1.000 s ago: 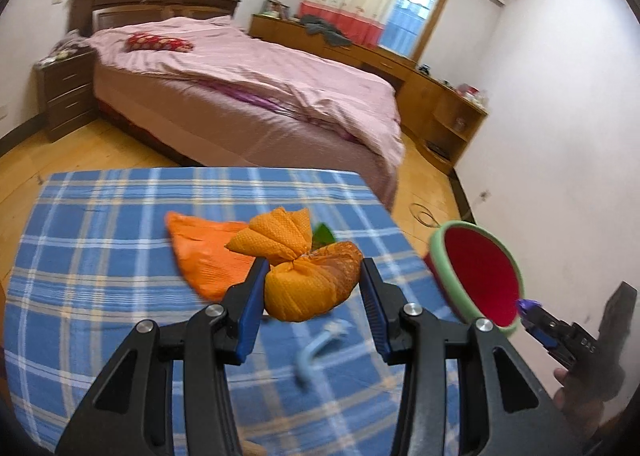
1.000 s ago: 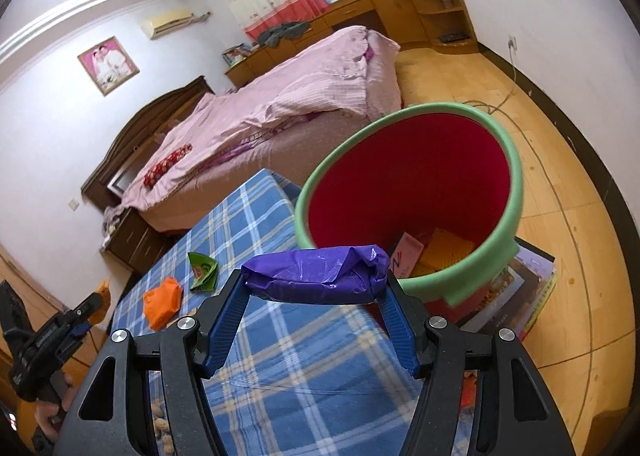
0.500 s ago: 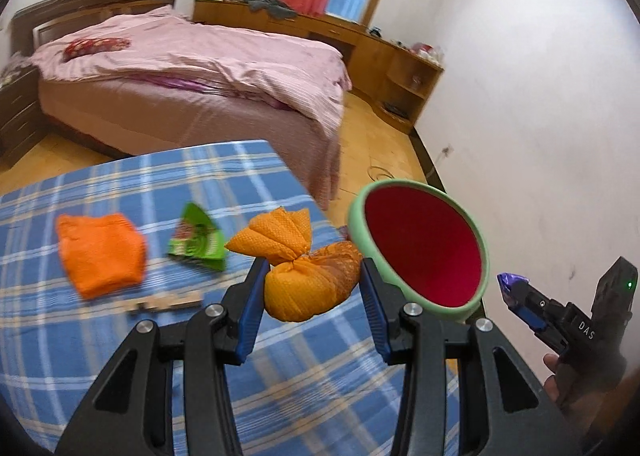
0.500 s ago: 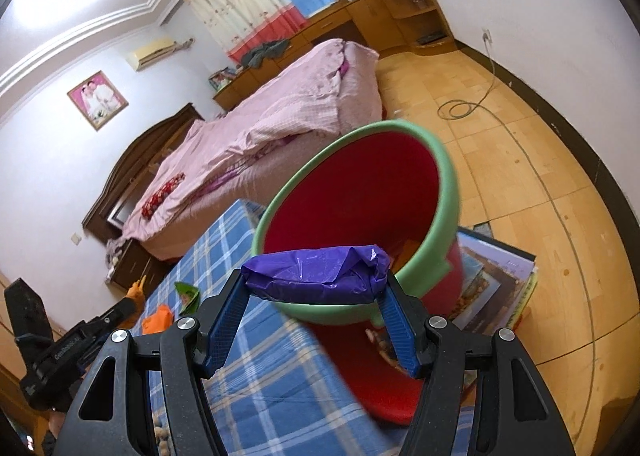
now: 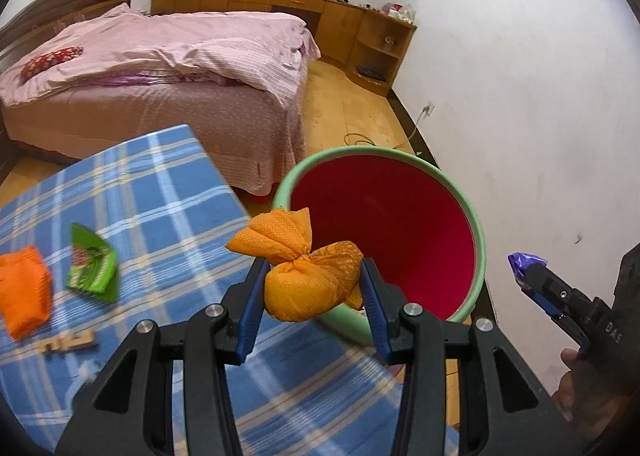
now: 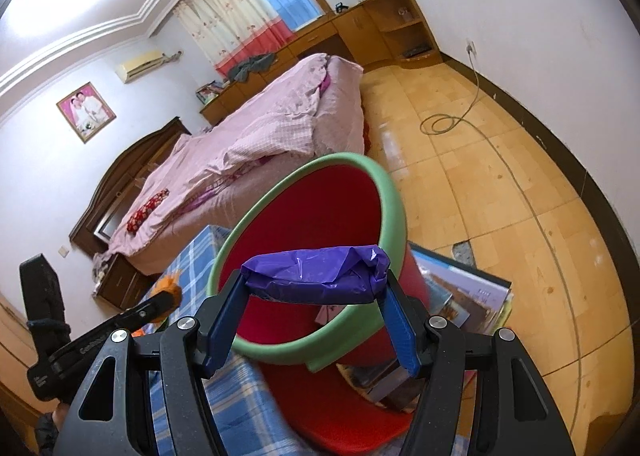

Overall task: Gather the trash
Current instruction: 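Carry the mesh bag and purple wrapper over the red bucket and open both tools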

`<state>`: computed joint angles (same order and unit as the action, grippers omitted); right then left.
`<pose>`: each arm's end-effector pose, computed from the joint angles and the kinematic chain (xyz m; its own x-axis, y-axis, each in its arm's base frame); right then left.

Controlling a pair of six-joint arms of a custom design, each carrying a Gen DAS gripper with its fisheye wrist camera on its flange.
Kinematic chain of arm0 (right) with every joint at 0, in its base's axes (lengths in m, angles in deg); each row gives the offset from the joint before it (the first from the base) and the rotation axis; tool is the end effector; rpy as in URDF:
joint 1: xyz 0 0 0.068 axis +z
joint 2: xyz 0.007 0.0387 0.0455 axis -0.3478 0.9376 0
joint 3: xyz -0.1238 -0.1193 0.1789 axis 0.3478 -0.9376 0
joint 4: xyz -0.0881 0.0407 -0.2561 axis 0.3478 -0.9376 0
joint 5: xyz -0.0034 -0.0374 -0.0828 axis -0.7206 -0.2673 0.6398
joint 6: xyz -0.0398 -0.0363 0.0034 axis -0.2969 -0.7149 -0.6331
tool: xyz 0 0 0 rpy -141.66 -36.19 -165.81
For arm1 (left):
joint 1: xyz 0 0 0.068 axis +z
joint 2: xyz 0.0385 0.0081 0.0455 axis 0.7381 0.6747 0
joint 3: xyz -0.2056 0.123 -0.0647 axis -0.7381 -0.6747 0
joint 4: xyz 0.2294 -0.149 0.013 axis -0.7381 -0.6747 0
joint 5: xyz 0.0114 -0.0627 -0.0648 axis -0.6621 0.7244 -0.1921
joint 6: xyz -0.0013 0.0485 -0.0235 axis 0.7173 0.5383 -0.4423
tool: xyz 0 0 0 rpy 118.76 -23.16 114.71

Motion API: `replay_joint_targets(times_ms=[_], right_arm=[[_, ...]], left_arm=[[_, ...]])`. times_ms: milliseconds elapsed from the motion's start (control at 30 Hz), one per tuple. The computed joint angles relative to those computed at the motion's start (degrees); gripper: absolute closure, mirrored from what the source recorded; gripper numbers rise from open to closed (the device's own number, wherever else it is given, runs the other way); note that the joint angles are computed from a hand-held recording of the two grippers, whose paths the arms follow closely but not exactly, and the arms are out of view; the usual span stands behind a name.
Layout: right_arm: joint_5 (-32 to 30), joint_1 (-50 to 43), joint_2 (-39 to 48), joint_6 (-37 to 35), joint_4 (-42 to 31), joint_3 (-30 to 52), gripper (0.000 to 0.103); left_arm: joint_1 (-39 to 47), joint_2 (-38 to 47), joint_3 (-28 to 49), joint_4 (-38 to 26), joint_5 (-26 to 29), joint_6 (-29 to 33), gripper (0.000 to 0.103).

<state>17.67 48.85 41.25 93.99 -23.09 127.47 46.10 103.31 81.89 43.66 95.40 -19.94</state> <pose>0.1359 0.2784 0.1787 -0.3979 0.6520 -0.6454 0.4014 0.7563 0.5166 0.3177 -0.0271 0.1802 -0.6931 0.2856 -0.6618 0.5624 0.7886 -0.2487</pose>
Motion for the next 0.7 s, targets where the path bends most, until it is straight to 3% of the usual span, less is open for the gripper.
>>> replay_joint_targets(times_ms=[400, 700], right_arm=[[-1.2, -1.4, -3.2, 2.6, 2.3, -6.1, 0.036], [-2.0, -3.9, -3.4, -3.0, 4.4, -5.4, 0.036]], left_arm=[[-6.1, 4.4, -0.1, 4.3, -4.1, -2.5, 0.057], [-6.7, 6.1, -0.1, 5.6, -4.0, -2.7, 0.057]])
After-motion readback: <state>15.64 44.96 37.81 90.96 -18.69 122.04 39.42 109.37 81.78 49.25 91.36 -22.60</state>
